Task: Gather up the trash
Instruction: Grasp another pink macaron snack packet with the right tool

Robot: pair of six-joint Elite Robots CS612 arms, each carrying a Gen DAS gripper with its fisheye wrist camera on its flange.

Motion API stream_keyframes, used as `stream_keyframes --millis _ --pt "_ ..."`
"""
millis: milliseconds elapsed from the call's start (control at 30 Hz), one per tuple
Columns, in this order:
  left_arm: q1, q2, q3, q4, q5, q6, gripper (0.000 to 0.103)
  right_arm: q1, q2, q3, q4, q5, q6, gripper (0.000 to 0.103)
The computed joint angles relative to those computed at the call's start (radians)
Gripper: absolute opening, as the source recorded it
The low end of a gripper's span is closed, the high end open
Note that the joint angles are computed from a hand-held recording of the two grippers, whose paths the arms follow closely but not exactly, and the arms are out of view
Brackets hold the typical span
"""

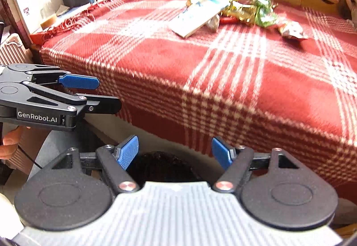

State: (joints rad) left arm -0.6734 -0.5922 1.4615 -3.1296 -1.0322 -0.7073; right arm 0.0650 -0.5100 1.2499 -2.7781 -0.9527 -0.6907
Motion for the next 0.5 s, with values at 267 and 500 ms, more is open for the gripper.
stream_keyframes --millis 267,500 --pt "0.035 0.06 -0.131 -0.048 0.071 0.099 0.072 -0.004 0.058 -0.094 -0.251 -0.035 0.193 0.083" --pt "0.083 0.124 -0.26 0.001 0.025 0.109 0.075 -0.005 0.141 -0.261 -0.273 -0.119 0.335 0.083"
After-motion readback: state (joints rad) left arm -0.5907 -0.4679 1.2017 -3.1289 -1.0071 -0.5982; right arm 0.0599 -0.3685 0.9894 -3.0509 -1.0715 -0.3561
